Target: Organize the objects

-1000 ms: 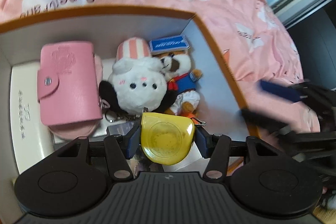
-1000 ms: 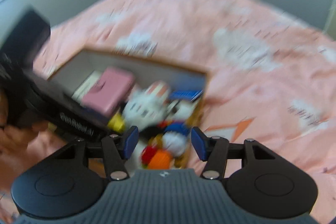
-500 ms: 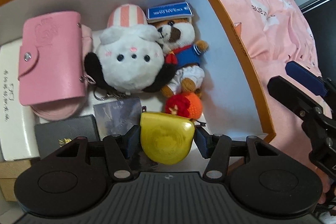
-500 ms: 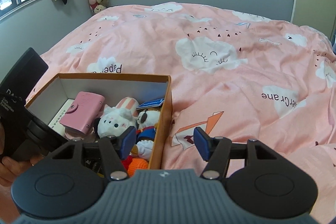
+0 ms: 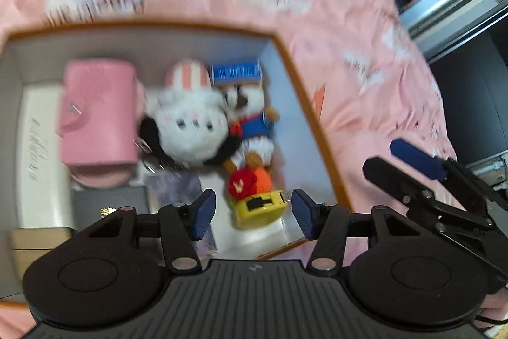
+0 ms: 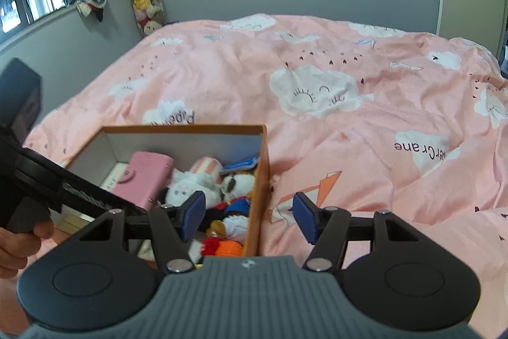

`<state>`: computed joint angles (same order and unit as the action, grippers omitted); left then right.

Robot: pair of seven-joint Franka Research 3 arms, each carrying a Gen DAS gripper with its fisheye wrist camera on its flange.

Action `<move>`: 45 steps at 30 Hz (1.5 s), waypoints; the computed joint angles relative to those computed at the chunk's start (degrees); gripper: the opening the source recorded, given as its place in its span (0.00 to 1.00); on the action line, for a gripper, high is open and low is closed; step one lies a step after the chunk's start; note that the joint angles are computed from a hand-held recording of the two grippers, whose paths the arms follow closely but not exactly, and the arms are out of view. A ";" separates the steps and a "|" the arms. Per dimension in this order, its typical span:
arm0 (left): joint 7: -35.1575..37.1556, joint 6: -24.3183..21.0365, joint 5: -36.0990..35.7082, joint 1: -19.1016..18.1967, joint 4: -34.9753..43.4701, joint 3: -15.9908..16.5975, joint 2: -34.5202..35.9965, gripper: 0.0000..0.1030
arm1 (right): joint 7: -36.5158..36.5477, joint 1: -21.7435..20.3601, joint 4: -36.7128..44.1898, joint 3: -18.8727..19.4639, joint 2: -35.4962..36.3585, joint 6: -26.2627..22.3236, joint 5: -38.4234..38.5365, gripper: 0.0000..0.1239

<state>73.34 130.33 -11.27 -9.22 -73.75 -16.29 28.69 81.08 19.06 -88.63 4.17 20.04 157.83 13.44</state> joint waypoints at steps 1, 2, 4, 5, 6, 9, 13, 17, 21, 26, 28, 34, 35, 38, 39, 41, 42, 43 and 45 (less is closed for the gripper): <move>-0.17 3.28 0.90 -0.15 -3.77 0.53 -2.89 0.61 | -0.04 -0.03 -0.66 0.25 -0.69 0.50 0.46 0.52; -0.50 6.38 2.22 -0.45 -7.31 1.12 -5.66 0.61 | -0.13 -0.06 -1.41 0.53 -1.45 1.10 0.98 0.53; -2.78 11.57 6.64 -1.78 -12.62 2.70 -10.11 0.61 | -0.68 -0.11 -2.98 1.30 -3.08 2.36 2.36 0.54; -4.68 13.99 9.76 -2.66 -15.09 3.62 -12.16 0.61 | -1.12 -0.16 -3.65 1.78 -3.85 2.99 3.24 0.54; -6.99 15.51 13.86 -3.73 -16.73 4.68 -13.76 0.61 | -1.79 -0.24 -4.29 2.35 -4.59 3.65 4.35 0.57; -15.24 17.65 31.47 -7.08 -20.27 7.86 -17.81 0.62 | -2.34 0.61 -5.47 2.84 -6.13 5.62 5.62 0.62; -30.38 15.62 54.77 -9.57 -23.52 9.14 -21.73 0.65 | 1.55 3.01 -7.28 1.91 -7.77 8.48 3.35 0.69; -41.48 13.59 65.54 -8.47 -27.25 7.22 -25.38 0.68 | 1.79 3.17 -9.78 3.03 -9.61 10.49 5.63 0.76; -49.42 12.41 69.57 -6.89 -31.06 4.96 -28.20 0.68 | 8.10 6.14 -13.61 0.22 -11.34 13.73 -2.33 0.79; -57.13 12.58 71.11 -5.07 -37.64 2.93 -32.90 0.68 | 6.38 4.75 -18.36 2.74 -13.79 16.36 1.00 0.81; -59.93 12.01 72.60 -4.49 -39.54 1.95 -34.37 0.68 | 6.41 5.04 -20.26 2.85 -14.80 17.56 0.72 0.82; -61.37 12.07 72.38 -3.50 -42.51 0.42 -36.84 0.68 | 13.85 6.93 -24.54 0.97 -16.81 20.30 -9.02 0.82; -61.21 12.04 71.98 -3.41 -42.71 0.25 -36.83 0.68 | 14.44 6.85 -25.28 1.05 -17.17 20.70 -9.70 0.82; -62.37 11.54 72.57 -3.21 -43.64 -0.40 -37.33 0.68 | 19.79 6.93 -26.77 0.33 -18.02 21.48 -15.78 0.82; -62.52 11.53 72.70 -3.20 -43.85 -0.53 -37.47 0.68 | 21.24 6.76 -27.24 0.26 -18.30 21.90 -17.46 0.82; -62.21 11.10 72.38 -3.26 -43.91 -0.74 -37.48 0.68 | 22.09 6.15 -27.76 0.69 -18.64 22.23 -18.53 0.82; -61.96 10.99 72.16 -3.31 -43.81 -0.80 -37.41 0.68 | 21.88 5.87 -27.95 1.03 -18.71 22.41 -18.29 0.82; -61.95 10.98 72.19 -3.32 -43.87 -0.84 -37.42 0.68 | 21.24 5.60 -28.02 1.38 -18.72 22.45 -17.64 0.82; -61.41 10.77 71.97 -3.40 -43.72 -0.88 -37.21 0.68 | 20.73 5.33 -27.90 1.73 -18.43 22.52 -17.34 0.82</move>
